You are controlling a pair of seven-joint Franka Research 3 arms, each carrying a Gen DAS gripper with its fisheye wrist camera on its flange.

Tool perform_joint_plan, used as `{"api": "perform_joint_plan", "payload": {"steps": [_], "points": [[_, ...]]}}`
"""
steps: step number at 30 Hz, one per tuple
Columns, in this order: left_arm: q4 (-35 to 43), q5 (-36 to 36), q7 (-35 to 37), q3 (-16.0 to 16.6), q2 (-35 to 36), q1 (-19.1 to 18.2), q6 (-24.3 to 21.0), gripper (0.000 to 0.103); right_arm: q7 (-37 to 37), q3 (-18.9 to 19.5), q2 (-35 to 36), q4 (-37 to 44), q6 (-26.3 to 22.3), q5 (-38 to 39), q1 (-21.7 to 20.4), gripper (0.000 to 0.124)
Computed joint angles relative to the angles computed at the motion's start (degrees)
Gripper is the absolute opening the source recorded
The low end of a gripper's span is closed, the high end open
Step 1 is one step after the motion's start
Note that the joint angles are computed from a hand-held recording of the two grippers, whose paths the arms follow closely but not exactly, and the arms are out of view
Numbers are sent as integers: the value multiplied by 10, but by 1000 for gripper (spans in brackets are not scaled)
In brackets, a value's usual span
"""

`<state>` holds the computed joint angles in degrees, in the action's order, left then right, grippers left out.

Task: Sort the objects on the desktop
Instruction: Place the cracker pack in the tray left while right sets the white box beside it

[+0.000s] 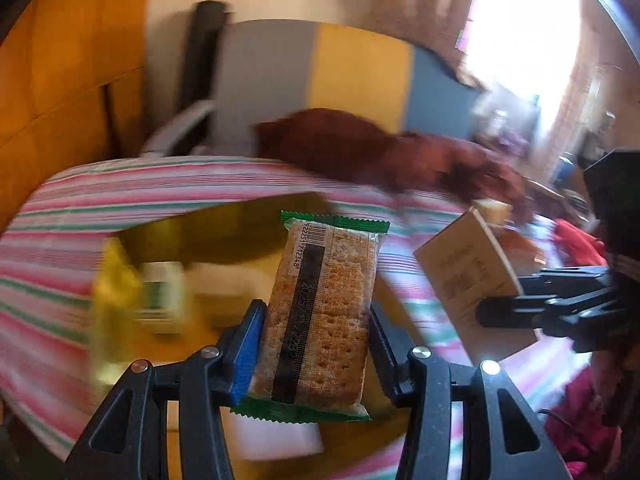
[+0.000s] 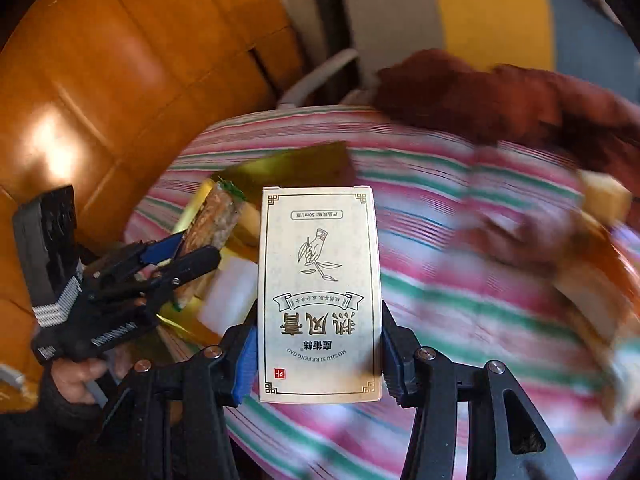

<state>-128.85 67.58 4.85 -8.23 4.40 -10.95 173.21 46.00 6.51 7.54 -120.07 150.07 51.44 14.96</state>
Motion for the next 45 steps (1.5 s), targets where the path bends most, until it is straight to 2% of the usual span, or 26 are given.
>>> {"api": "perform_joint_plan", "payload": {"steps": [1,3,6,7,9,11,12,16,18,19,21,23,26,30,37,45], "points": [[-6,3,-5,6,-5,5,-8,51,8,4,14,19,-5,-4,5,51],[-15,-43,42,10,-5,21,-26,51,39,14,60,83,-15,-21,19,51],[-30,-105,91,18,2,44,-25,64,107,27,135,189,-31,-55,36,52],[-32,-99,78,23,4,45,-27,68,127,33,160,224,-38,-55,36,54],[-45,-69,38,32,-3,47,-32,69,148,51,208,287,-53,-45,33,57],[-57,-22,-16,37,-8,53,-16,72,170,61,232,316,-68,-45,30,71],[-65,-5,-36,39,-10,57,-3,73,177,65,241,325,-75,-47,31,71],[-88,90,-146,34,-29,68,2,76,165,69,225,288,-65,-70,37,72],[-98,158,-232,29,-41,75,8,82,144,69,199,245,-33,-77,41,77],[-99,182,-264,26,-45,80,11,85,133,67,184,218,-8,-85,46,84],[-104,219,-322,18,-54,83,9,85,118,64,156,168,36,-101,58,89],[-106,232,-345,13,-59,85,5,85,100,69,139,137,61,-98,57,91],[-110,217,-332,7,-61,84,0,85,79,75,115,90,103,-84,55,98],[-119,182,-298,-3,-71,77,-18,85,66,77,110,76,106,-60,45,98],[-114,247,-379,-7,-75,72,-8,85,48,77,92,54,127,-22,41,98],[-107,237,-376,-5,-78,70,1,85,33,77,75,26,164,0,39,101]]}}
